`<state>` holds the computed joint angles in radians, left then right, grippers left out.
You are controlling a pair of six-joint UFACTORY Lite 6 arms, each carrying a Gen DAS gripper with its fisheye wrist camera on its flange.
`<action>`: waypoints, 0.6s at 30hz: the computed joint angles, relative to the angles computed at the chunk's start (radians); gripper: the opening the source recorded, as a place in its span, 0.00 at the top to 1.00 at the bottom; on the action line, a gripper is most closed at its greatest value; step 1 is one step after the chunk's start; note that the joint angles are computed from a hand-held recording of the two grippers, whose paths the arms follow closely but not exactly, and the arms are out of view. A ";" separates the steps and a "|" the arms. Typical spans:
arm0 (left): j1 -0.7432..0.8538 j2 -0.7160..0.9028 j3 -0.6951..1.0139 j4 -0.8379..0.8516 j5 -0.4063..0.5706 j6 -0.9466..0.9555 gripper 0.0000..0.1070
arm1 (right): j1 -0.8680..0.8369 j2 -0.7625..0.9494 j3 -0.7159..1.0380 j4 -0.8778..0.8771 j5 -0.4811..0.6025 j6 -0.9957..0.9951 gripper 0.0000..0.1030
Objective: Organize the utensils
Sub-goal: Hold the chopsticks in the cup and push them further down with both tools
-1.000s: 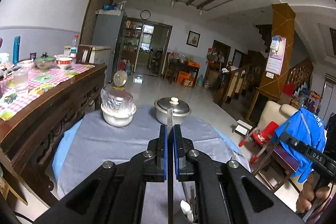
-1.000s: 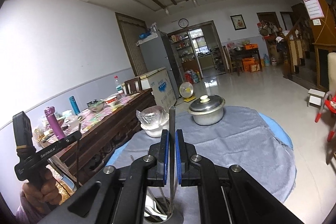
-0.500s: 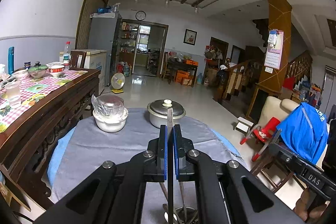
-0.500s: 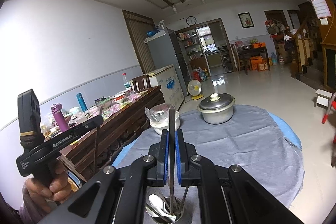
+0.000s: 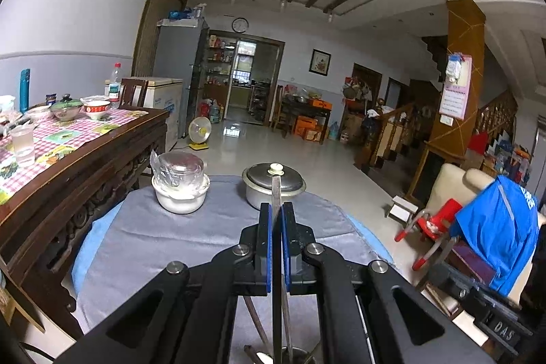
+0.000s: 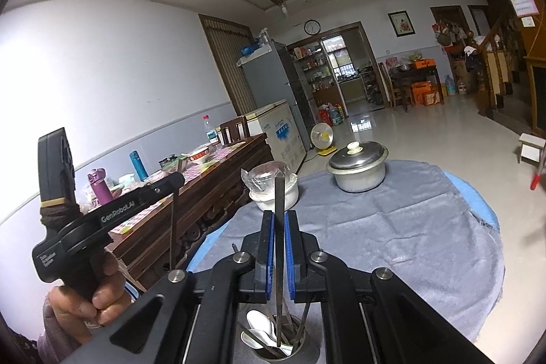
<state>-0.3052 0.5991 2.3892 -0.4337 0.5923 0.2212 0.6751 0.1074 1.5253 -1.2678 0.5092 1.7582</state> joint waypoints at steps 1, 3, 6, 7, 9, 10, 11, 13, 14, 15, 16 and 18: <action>-0.002 0.005 0.007 0.007 -0.003 -0.015 0.95 | -0.001 -0.007 -0.011 -0.007 -0.001 0.010 0.93; -0.006 -0.007 -0.015 0.019 -0.030 -0.044 0.95 | -0.002 -0.018 -0.032 -0.025 -0.002 0.036 0.93; -0.014 -0.039 -0.073 0.046 -0.085 -0.083 0.95 | -0.004 -0.038 -0.064 -0.041 -0.006 0.064 0.93; -0.019 -0.056 -0.104 0.065 -0.115 -0.103 0.95 | -0.005 -0.043 -0.071 -0.045 -0.009 0.072 0.94; -0.027 -0.067 -0.124 0.105 -0.149 -0.144 0.95 | -0.004 -0.047 -0.084 -0.055 -0.007 0.087 0.93; -0.030 -0.067 -0.125 0.122 -0.157 -0.166 0.95 | -0.004 -0.049 -0.088 -0.057 -0.006 0.091 0.93; -0.031 -0.068 -0.129 0.129 -0.166 -0.180 0.95 | -0.002 -0.050 -0.090 -0.060 -0.006 0.097 0.94; -0.032 -0.071 -0.143 0.146 -0.191 -0.210 0.95 | -0.001 -0.053 -0.097 -0.072 -0.003 0.111 0.94; -0.033 -0.069 -0.143 0.152 -0.198 -0.224 0.95 | 0.003 -0.054 -0.099 -0.077 0.000 0.118 0.94; -0.032 -0.071 -0.149 0.150 -0.207 -0.230 0.95 | 0.002 -0.055 -0.101 -0.082 -0.003 0.125 0.94; -0.030 -0.077 -0.162 0.130 -0.222 -0.217 0.95 | 0.002 -0.053 -0.099 -0.082 -0.004 0.126 0.94; -0.031 -0.075 -0.165 0.139 -0.237 -0.224 0.95 | 0.005 -0.047 -0.093 -0.077 -0.001 0.120 0.93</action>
<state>-0.3361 0.5238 2.2241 -0.2949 0.3552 -0.0028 0.6796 0.0603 1.4327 -1.3450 0.5082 1.8780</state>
